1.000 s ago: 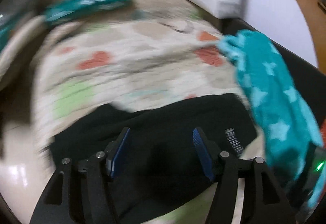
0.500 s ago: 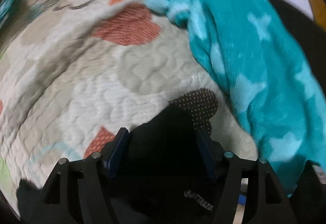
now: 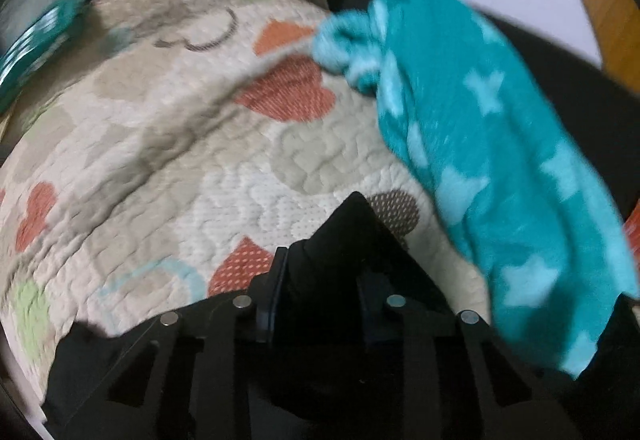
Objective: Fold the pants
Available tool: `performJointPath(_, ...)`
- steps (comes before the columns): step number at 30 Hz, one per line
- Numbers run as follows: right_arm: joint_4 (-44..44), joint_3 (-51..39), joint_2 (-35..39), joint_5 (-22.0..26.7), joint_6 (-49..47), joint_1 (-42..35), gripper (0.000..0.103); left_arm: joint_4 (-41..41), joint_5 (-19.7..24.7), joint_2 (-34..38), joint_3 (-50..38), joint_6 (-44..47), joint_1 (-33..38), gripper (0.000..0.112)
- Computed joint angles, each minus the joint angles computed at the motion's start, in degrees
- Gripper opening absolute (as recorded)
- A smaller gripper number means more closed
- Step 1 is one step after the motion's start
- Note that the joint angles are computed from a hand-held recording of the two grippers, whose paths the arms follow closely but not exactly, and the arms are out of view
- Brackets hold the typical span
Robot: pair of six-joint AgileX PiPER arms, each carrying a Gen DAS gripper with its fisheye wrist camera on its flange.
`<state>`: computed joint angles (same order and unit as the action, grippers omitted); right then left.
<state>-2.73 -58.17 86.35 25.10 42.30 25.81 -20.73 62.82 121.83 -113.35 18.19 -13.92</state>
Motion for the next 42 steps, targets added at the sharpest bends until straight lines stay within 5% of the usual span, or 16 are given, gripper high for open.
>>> performJointPath(4,-6.1,-2.0,-2.1,1.1,3.6,4.5,0.018,-7.6,-4.2,-8.4,10.9,2.8,6.0,0.028)
performJointPath(10,-20.9,-11.6,0.3,9.4,7.7,16.4,0.017,-21.6,-2.6,-15.9,21.2,10.2,21.1,0.028)
performJointPath(21,-29.3,-40.6,24.9,24.3,-7.4,35.1,0.017,-29.0,2.4,-13.9,28.7,16.6,44.7,0.033)
performJointPath(25,-31.5,-44.1,32.0,26.4,-12.1,39.5,0.026,-30.6,4.0,-11.5,28.7,16.8,50.7,0.044)
performJointPath(27,-31.1,-43.5,32.6,26.2,-13.0,40.4,0.042,-30.4,3.6,-11.1,28.8,16.7,52.5,0.046)
performJointPath(30,-26.4,-40.4,30.0,23.5,-16.6,40.3,0.058,-26.9,0.4,-12.2,29.6,14.0,53.3,0.047)
performJointPath(37,-22.9,-31.5,20.7,22.2,-20.8,38.0,0.058,-23.8,-7.8,-19.0,35.2,16.9,50.1,0.055)
performJointPath(40,-22.7,-30.3,18.2,22.0,-17.9,34.3,0.058,-14.1,-14.0,-19.9,36.2,12.1,43.8,0.06)
performJointPath(42,-21.8,-32.6,19.0,22.5,-16.5,31.0,0.058,-2.6,-21.9,-20.4,38.7,5.8,38.8,0.06)
